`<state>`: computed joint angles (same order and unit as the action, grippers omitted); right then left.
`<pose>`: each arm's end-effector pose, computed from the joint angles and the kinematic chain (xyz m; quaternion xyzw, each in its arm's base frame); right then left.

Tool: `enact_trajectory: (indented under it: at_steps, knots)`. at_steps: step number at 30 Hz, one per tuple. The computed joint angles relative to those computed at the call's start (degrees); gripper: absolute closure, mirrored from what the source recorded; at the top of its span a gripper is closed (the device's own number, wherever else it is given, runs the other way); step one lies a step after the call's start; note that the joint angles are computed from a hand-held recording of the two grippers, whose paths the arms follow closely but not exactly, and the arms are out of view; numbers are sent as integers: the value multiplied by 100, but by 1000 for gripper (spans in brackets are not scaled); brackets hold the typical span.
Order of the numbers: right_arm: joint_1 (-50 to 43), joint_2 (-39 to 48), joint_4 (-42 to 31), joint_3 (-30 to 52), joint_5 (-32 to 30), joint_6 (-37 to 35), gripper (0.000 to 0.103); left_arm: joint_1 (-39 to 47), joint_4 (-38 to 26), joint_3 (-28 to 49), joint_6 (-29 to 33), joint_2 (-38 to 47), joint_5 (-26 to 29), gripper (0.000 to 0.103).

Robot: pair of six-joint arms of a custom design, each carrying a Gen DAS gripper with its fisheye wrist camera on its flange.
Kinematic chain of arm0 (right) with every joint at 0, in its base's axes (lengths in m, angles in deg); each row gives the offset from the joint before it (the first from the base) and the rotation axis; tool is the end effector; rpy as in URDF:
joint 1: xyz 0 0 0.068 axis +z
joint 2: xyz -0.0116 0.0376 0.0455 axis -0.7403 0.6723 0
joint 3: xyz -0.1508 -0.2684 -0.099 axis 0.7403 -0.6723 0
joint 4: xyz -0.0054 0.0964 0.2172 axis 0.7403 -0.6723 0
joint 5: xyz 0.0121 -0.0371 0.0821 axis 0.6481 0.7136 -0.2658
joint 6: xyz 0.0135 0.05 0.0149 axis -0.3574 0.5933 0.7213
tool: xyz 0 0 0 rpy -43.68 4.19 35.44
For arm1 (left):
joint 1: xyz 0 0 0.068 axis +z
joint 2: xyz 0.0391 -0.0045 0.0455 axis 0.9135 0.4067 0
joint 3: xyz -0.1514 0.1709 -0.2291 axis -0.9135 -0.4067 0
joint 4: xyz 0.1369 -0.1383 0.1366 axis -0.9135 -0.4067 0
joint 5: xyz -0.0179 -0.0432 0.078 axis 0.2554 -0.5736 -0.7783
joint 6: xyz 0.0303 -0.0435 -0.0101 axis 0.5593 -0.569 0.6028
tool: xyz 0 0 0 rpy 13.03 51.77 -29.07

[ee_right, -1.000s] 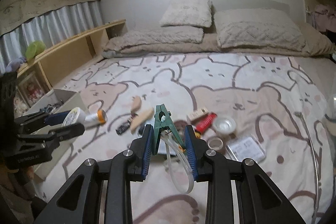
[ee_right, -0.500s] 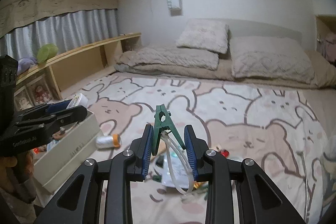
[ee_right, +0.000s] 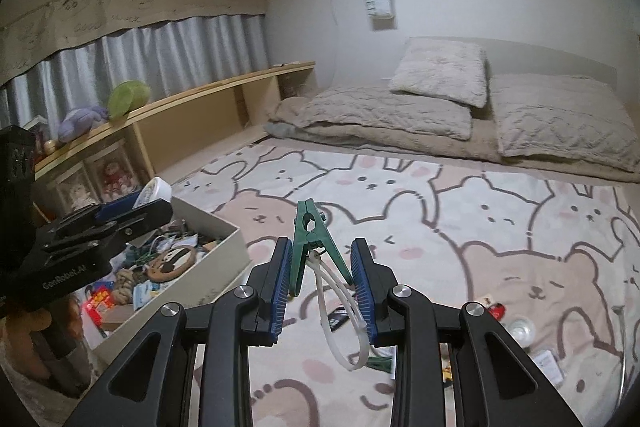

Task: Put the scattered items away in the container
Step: 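Lift and carry the tape measure and clothespin over to the white shoe box, then lower both held items into the shoe box and open both tools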

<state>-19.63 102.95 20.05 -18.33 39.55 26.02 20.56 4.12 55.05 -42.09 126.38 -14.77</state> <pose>0.2104 0.1138 0.2083 -0.1468 0.8382 0.1835 0.4922 0.1845 -0.1612 0.2463 0.0536 0.8369 -0.0707 0.5401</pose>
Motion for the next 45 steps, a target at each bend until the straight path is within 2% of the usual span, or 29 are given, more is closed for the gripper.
enact_trajectory:
  at_steps: [10,21,31,45]
  knots:
    - [594,416,-169,502,70,260,73,431,120,-483,3,-433,33,50]
    - [1263,1006,-353,1153,-125,573,73,1270,-233,-1017,-47,-1278,-205,50]
    - [1799,1803,-781,2097,-134,569,73,2730,-360,-1501,13,-2144,631,50]
    - [2377,2812,-2123,3868,-107,379,73,4831,-191,-1994,392,-2255,2023,50]
